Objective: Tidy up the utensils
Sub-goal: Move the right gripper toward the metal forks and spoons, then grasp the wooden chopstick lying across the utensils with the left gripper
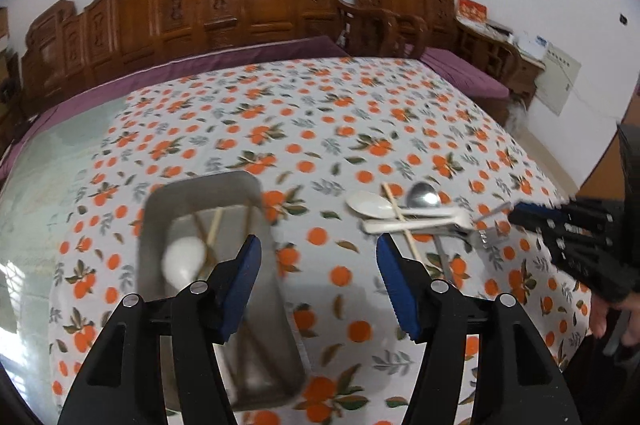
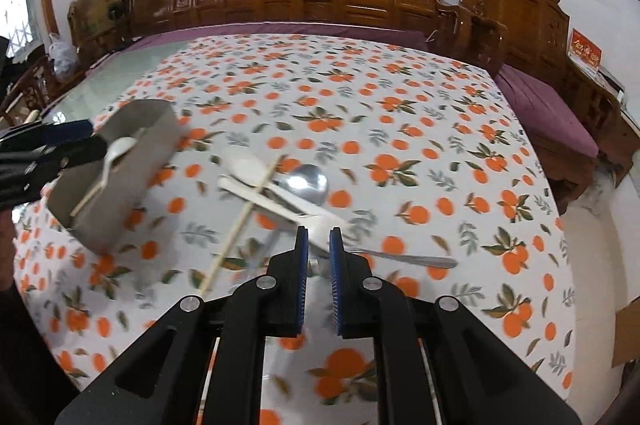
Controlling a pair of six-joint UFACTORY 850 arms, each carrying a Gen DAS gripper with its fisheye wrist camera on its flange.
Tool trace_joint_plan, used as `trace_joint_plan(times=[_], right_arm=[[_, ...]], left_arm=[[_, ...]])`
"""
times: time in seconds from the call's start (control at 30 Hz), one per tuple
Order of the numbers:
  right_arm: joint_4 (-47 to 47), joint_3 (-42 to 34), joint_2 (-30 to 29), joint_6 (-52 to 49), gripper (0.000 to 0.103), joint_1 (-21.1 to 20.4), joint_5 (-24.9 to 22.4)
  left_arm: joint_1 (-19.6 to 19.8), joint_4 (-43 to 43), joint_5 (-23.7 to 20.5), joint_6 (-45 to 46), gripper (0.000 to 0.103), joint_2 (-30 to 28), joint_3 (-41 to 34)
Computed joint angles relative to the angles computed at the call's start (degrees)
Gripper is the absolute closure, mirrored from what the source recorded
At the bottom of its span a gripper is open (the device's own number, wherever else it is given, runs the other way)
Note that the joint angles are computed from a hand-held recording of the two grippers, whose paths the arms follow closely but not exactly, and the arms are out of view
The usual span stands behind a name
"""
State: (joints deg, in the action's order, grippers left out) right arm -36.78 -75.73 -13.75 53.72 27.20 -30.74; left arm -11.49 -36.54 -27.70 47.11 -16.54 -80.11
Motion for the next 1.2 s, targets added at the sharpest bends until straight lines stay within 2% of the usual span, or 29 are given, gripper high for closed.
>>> trace_joint_plan(times=[0.1, 0.33, 0.73, 0.83, 1.0, 1.17, 1.2], right_arm=[[-0.6, 1.4, 0.2, 0.1, 0.075, -1.5, 1.9], [3.1, 4.3, 0.1, -2.2, 0.075, -3.9, 7.0], [8.2, 4.4, -0.5, -5.8, 0.075, -5.1, 9.5], [8.2, 4.2, -0.7, -5.8, 0.075, -5.0, 9.6], [8.3, 4.0, -1.0, -5.6, 0.075, -4.8, 9.9], [8.0, 3.5, -1.5, -5.3, 0.075, -4.3, 10.4], [7.8, 3.3, -1.6, -5.4, 0.075, -4.1, 10.5]], left_arm=[[-1.2, 0.0, 0.7, 0.2, 0.046, 0.6, 1.3], [-2.9, 0.6, 0.8, -0.2, 0.046, 0.8, 2.8], [-6.0, 4.5, -0.1, -3.7, 0.046, -1.5, 3.4], [-6.7, 5.0, -1.4, -4.3, 0.053, -3.0, 2.8], [-8.0, 7.4, -0.7, -6.4, 0.065, -4.7, 2.4], [-8.4, 8.1, 0.8, -7.1, 0.07, -5.3, 2.3], [-8.5, 7.9, 1.1, -6.8, 0.079, -5.3, 2.4]])
